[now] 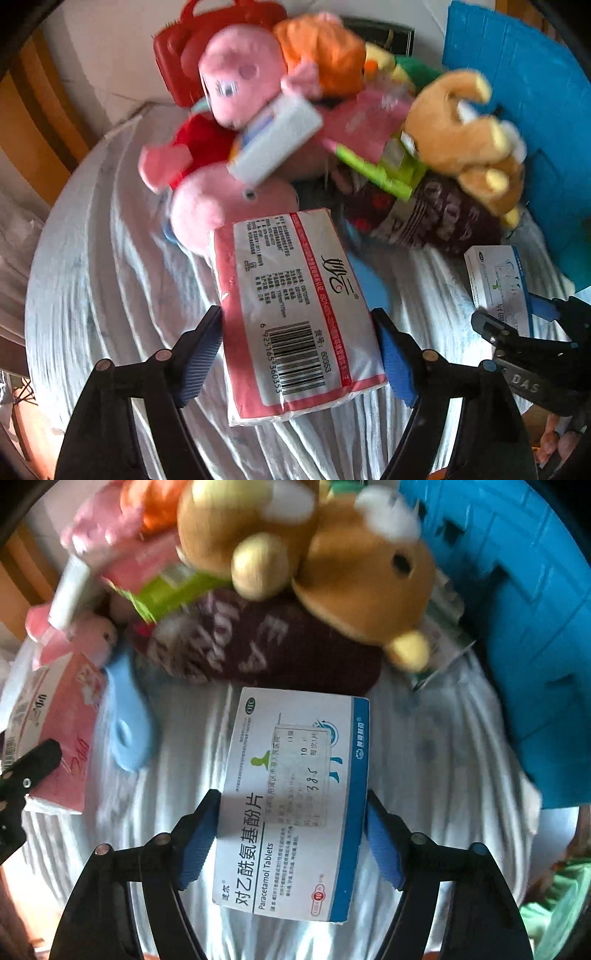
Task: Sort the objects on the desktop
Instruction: 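Carry the medicine box with the right tool into the crate while the left tool carries the tissue pack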
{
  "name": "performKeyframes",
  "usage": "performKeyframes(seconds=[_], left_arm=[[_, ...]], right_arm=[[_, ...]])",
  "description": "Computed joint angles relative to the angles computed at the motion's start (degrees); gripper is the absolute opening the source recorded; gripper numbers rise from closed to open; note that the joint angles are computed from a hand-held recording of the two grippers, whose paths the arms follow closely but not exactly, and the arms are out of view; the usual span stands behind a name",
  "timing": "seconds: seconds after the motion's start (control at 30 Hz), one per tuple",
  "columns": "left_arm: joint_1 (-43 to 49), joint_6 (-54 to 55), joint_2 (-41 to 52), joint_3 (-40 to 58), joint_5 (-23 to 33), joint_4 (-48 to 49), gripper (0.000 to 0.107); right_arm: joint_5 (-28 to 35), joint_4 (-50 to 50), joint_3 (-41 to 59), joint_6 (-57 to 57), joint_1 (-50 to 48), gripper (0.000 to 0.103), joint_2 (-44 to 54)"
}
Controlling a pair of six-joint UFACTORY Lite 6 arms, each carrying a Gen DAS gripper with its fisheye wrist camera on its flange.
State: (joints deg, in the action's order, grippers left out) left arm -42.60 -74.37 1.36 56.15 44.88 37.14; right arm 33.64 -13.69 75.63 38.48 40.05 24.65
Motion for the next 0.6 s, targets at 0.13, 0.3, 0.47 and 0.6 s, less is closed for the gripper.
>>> performKeyframes(seconds=[0.13,0.3,0.47,0.6], left_arm=[[-2.50,-1.18,-1.98,3.56,4.28,2.82,0.079],[-1.35,2.27,-4.73,8.33,4.79,5.71,0.079],[-0.59,6.61,-1.93,17.88,4.20,8.16,0.079],[-2.76,10.01,5.15,31.41,5.49,9.70,0.079]], right_arm=[[1.28,-1.41,-0.41,0.20,-0.28,0.074,-7.12],[6.02,-6.78,5.87,2.68,0.10,0.074,-12.41],[12.03,-11.99,17.76,3.81,-0.56,0.074,-12.29],[15.88,-14.63,24.45,1.18,-2.40,0.074,-14.36]])
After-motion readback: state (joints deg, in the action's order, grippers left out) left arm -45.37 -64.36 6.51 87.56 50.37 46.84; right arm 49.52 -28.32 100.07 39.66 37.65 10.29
